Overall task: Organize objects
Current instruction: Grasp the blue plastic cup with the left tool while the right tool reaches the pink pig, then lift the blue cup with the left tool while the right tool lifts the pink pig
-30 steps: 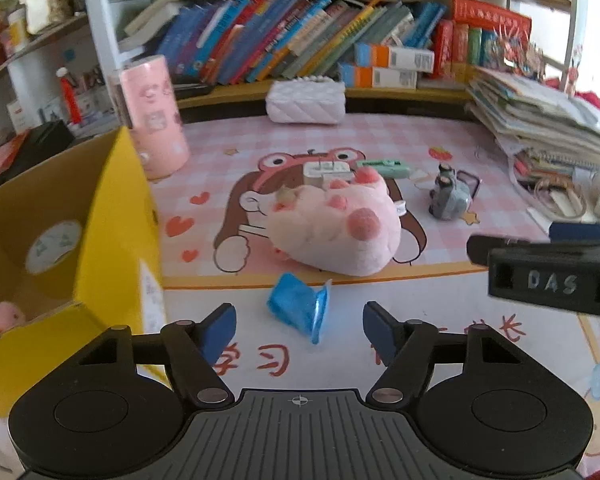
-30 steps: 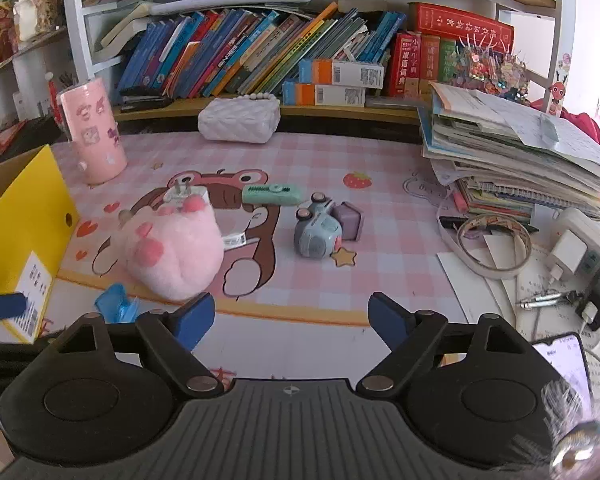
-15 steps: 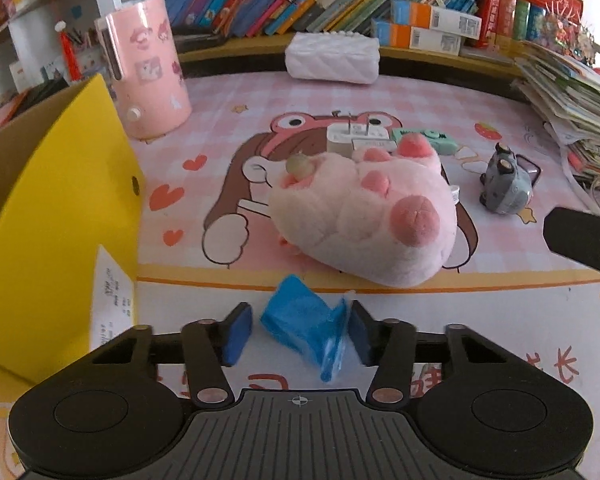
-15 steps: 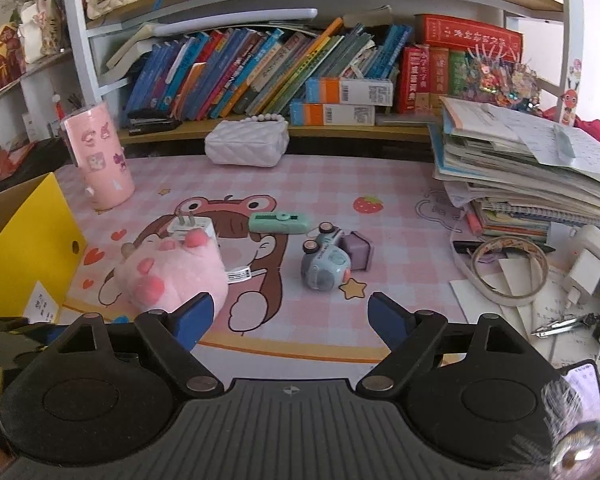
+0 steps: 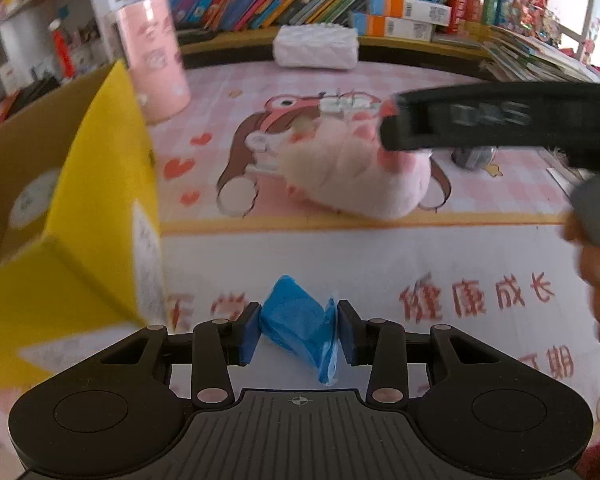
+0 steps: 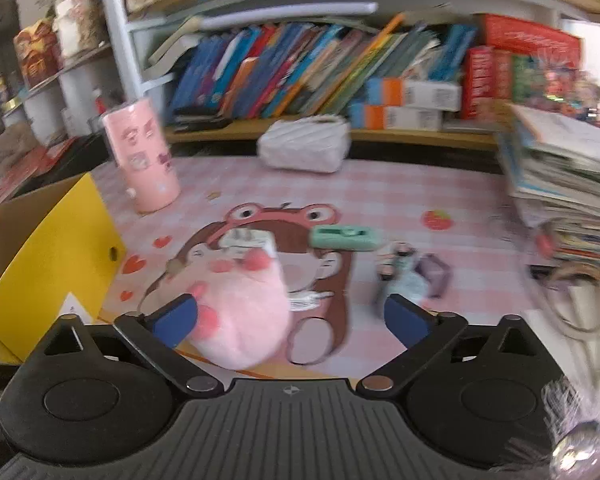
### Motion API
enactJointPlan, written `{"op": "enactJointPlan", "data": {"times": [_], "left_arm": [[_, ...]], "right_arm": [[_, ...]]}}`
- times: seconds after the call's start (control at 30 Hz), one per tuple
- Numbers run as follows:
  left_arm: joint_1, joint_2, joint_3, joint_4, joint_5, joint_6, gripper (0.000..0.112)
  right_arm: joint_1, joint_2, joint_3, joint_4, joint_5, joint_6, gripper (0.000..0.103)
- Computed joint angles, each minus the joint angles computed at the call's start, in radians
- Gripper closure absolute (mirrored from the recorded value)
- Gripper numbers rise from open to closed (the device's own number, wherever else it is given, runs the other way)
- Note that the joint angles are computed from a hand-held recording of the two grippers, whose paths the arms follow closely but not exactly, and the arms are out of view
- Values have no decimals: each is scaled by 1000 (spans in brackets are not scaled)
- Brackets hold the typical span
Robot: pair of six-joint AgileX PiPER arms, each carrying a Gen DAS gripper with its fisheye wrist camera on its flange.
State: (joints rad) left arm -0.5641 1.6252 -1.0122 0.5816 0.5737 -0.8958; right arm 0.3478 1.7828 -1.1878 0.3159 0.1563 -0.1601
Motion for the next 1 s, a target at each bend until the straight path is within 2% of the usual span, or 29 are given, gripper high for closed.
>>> {"op": "enactJointPlan", "data": {"times": [0.17, 0.27, 0.37, 0.4, 0.47, 0.5, 0.57, 0.67, 0.83, 0.9, 1.0], "left_arm": [[1, -60, 56, 38, 4, -72, 74], [-3, -87, 78, 59, 4, -104, 74], [-9, -108, 94, 86, 10, -132, 74], [-9, -119, 102, 94, 11, -143, 74], [-10, -137, 116, 110, 10, -165, 74], [-13, -146, 122, 122, 12, -180, 74], [-16, -157, 127, 135, 16, -193, 74], [-16, -169, 134, 144, 15, -200, 74], [-15, -198, 161, 158, 4, -219, 74], [-14, -212, 176, 169, -3, -233, 74], [-11, -239, 199, 181, -17, -246, 74]], "right_arm": [[32, 108, -124, -32, 47, -42, 0], [52, 177, -210, -142, 108, 5, 0], [62, 217, -240, -151, 113, -12, 3], [65, 228, -253, -181, 127, 11, 5], [61, 238, -263, -121, 149, -47, 27], [60, 239, -265, -110, 162, -54, 28], [70, 222, -240, -154, 139, -14, 35], [71, 184, -203, -146, 143, 15, 37], [31, 53, -76, 185, 140, -181, 36], [36, -3, -17, 157, 112, -139, 36], [55, -61, 43, -1, 97, 41, 36]]}}
